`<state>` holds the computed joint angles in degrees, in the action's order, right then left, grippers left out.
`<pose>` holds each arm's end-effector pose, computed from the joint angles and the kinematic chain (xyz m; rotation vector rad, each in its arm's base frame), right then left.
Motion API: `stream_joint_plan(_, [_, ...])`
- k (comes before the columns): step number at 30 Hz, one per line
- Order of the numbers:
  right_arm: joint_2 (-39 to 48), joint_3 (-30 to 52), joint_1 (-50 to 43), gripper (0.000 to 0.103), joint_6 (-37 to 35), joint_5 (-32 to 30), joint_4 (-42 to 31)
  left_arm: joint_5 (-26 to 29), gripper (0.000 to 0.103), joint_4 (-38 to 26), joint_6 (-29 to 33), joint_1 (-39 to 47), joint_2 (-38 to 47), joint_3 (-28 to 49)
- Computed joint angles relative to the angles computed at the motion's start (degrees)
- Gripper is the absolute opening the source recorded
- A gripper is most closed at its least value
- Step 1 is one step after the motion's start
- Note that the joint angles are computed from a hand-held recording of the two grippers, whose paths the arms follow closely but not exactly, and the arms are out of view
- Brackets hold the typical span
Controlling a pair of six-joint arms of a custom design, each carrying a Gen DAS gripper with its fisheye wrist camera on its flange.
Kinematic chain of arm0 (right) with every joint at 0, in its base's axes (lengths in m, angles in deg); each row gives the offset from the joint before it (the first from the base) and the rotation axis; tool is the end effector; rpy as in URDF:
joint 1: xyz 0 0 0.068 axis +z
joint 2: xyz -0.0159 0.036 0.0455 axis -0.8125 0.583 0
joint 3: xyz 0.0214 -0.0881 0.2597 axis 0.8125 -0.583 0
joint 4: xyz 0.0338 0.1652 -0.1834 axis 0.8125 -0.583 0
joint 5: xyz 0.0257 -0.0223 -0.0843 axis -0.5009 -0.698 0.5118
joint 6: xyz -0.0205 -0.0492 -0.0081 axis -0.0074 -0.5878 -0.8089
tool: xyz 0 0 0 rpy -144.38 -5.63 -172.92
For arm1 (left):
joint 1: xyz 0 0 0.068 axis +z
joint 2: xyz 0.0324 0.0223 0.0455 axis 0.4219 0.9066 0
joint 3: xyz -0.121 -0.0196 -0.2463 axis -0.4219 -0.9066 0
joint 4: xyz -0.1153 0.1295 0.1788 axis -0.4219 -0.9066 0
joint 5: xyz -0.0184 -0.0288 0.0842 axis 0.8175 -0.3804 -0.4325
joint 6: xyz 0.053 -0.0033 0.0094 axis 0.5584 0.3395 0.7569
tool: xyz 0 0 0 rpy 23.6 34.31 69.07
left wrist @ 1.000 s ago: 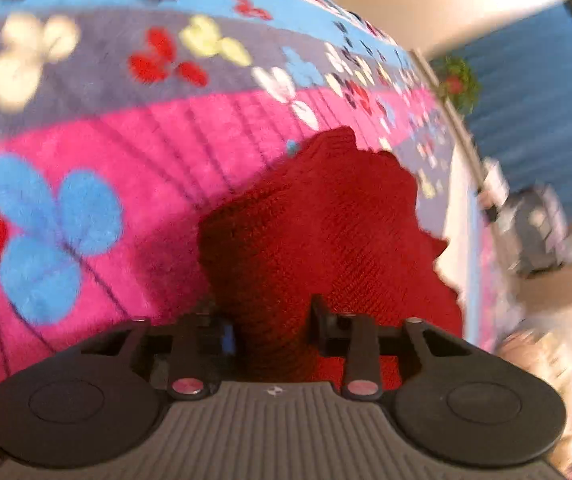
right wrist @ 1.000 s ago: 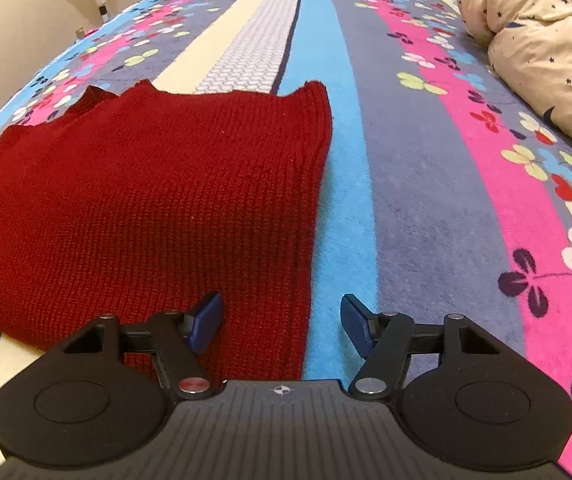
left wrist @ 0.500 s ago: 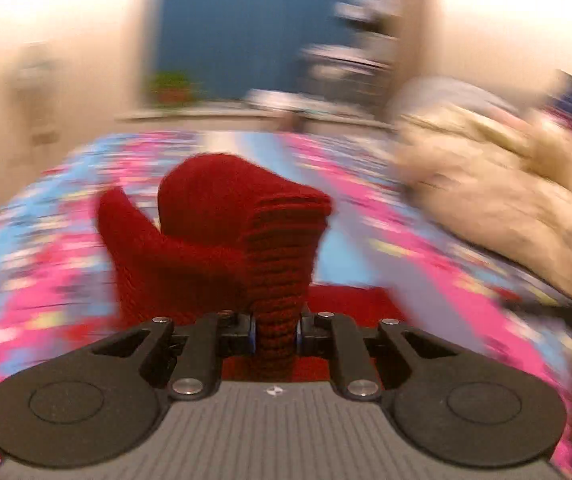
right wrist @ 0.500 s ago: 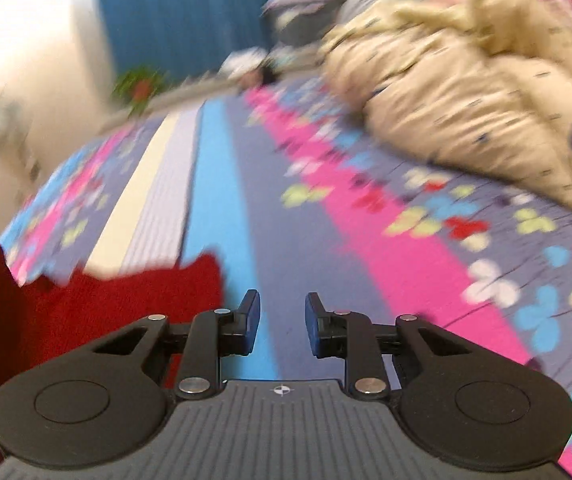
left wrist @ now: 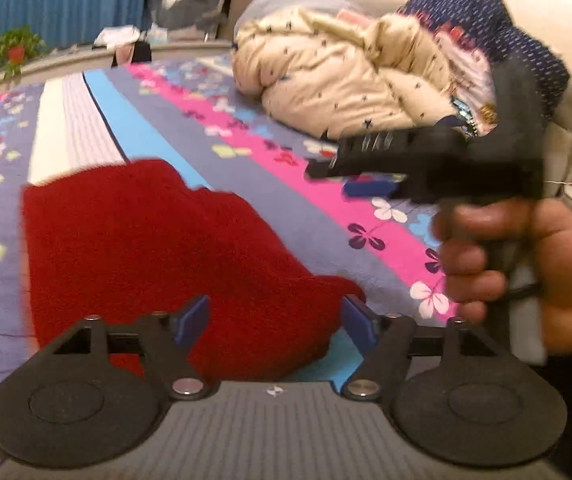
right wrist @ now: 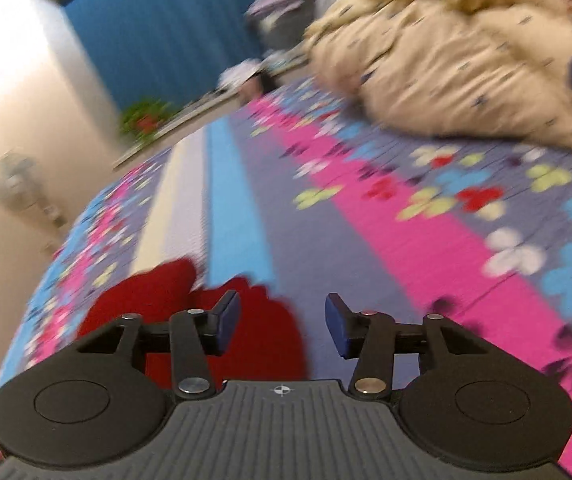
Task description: Fold small clothes
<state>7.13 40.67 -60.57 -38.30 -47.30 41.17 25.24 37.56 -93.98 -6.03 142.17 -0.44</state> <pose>0.2965 -0.0157 0.2346 0.1537 2.3388 0.6250 0.2312 -0.1333 0.2536 0.2478 2.2740 -0.2691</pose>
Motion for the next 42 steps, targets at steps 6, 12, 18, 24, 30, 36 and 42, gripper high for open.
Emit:
stream_joint_plan(6, [1.1, 1.1, 7.9, 0.073, -2.7, -5.6, -4.4, 3.2, 0.078, -17.0, 10.1, 14.0, -25.2, -5.9])
stream_joint_plan(12, [3.4, 2.8, 17.9, 0.058, -7.6, 8.1, -8.7, 20.3, 0.078, -25.2, 18.4, 43.3, -40.5, -13.2])
stream_joint_plan(18, [-8.7, -6.5, 17.4, 0.013, -3.8, 7.8, 0.7, 20.4, 0.076, -24.7, 17.1, 51.1, -39.9, -15.2])
stream_joint_plan(24, [-5.3, -4.2, 13.4, 0.014, -5.0, 9.6, -8.6, 24.7, 0.076, -23.1, 17.8, 53.7, -37.0, -14.4])
stream_joint_plan(30, [-12.0, -7.8, 11.6, 0.035, -3.8, 7.1, -4.1, 21.0, 0.076, -16.2, 13.2, 45.6, -34.0, -17.4])
stream_joint_plan(36, [-1.6, -3.3, 11.2, 0.051, -13.0, 8.7, -15.2, 18.2, 0.076, -9.1, 6.9, 35.3, -30.8, -17.3])
stream_joint_plan(42, [-3.0, -3.4, 7.9, 0.050, -14.3, 4.4, -15.8, 11.8, 0.070, 0.4, 1.0, 23.1, -20.0, -13.6])
